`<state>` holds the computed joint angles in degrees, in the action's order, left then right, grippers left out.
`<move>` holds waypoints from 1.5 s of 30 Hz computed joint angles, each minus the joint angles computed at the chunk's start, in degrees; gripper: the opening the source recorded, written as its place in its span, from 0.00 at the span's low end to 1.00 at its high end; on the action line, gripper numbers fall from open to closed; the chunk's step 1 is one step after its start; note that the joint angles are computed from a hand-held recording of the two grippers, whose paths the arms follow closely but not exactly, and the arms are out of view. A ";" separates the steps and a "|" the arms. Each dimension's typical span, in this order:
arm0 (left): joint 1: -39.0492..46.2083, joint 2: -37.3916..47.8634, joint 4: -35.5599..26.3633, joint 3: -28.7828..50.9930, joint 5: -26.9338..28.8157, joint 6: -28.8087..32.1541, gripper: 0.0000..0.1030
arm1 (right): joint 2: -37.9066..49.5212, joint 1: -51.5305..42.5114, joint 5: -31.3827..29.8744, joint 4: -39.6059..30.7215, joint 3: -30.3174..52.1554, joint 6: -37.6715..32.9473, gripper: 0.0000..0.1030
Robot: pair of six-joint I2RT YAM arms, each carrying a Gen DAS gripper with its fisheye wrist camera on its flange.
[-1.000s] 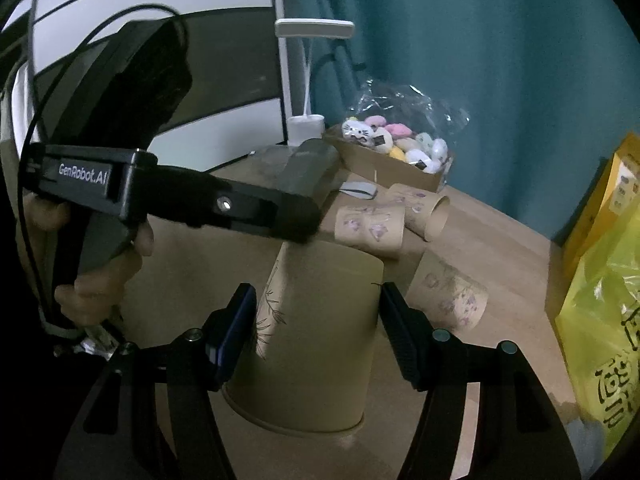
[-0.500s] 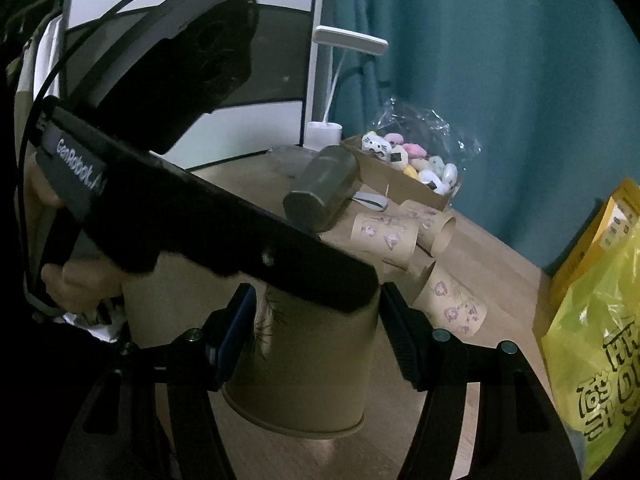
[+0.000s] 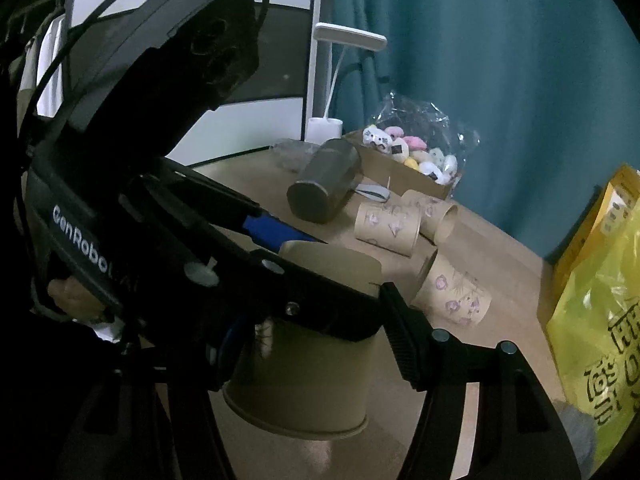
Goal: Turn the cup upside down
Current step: 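Lift the cup with the right gripper and rotate it rim-down while the left tool stays nearby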
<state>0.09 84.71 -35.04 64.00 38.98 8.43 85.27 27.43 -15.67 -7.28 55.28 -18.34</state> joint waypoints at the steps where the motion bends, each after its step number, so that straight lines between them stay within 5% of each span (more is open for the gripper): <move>1: -0.01 0.03 0.06 -0.16 0.15 -0.09 0.63 | -0.15 0.07 0.23 0.29 -0.37 0.08 0.64; 10: 1.26 1.59 -2.08 0.03 3.89 -1.31 0.64 | -1.10 0.86 1.57 3.24 -3.31 0.61 0.63; 20: -2.02 -4.54 2.81 -4.99 -3.81 0.39 0.63 | 0.55 1.38 3.54 3.80 -3.37 1.64 0.61; 45: -2.88 -5.70 4.41 -12.12 -4.01 3.27 0.61 | 1.73 2.55 6.35 6.98 -8.68 7.03 0.59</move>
